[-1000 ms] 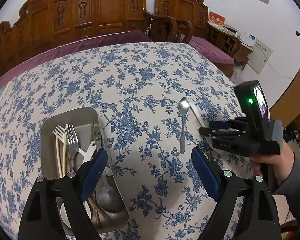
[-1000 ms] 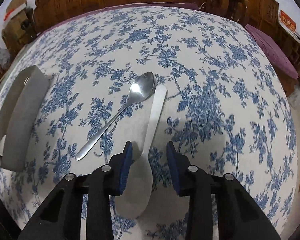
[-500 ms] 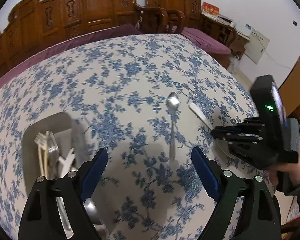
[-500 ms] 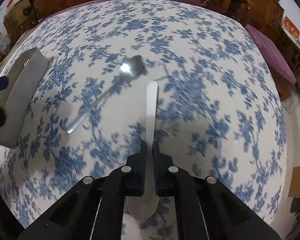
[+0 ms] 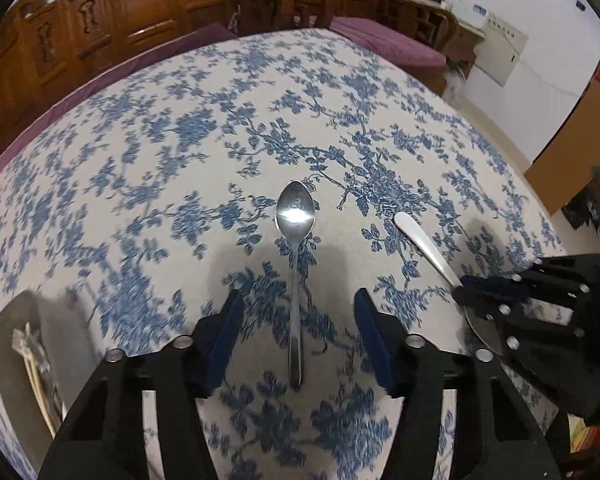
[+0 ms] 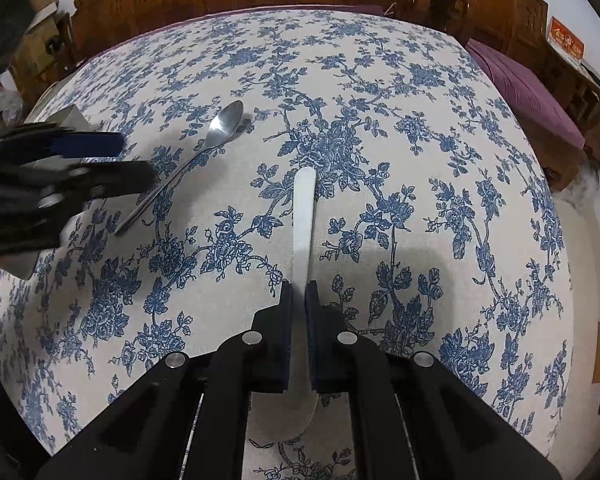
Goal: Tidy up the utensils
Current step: 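Grasp the white plastic spoon with the right tool while the left tool grasps the metal spoon, then lift and carry the metal spoon and white spoon over the tray with both tools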
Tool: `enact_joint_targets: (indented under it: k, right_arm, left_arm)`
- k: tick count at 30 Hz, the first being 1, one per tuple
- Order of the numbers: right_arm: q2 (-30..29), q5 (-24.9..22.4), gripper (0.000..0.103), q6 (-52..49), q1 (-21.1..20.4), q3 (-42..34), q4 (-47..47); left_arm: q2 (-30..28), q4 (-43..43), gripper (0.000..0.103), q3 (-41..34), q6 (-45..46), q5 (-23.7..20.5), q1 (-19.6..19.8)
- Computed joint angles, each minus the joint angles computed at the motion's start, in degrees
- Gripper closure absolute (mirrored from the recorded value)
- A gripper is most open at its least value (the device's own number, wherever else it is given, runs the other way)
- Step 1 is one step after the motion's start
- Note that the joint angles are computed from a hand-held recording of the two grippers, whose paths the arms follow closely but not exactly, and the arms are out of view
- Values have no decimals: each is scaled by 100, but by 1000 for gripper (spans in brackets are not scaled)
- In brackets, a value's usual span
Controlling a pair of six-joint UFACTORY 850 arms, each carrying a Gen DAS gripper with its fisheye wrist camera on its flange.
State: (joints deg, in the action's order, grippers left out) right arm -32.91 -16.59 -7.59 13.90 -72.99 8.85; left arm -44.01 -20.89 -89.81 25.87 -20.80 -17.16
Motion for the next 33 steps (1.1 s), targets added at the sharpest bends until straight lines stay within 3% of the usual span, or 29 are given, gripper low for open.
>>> enact_joint_targets:
  k: [4,7,17,24,28,33]
  right_arm:
    - [40,109,95,-507,-53,85,560]
    - [59,200,95,-461,-36,132,477]
    - [69,249,95,-293,-15,149,283]
    - [78,273,95,243,40,162,-275]
    - [66,246,95,167,30,144,-197]
    - [59,224,95,114,21,132,-99]
  left_arm:
    - [-343,451,66,-479,-406,-281,-33]
    - [-607,727,80,-852,-740,-585,-48]
    - [-868,1485,81,-1284,-1352,-913,-168]
    - [-1098,1579,82,-1736,-1443,-1441,-181]
    - [-1194,1534,100,-1918,-1438,-1686,-167]
    - [-1138,1417,101,-1801,-1359,-1557,-145]
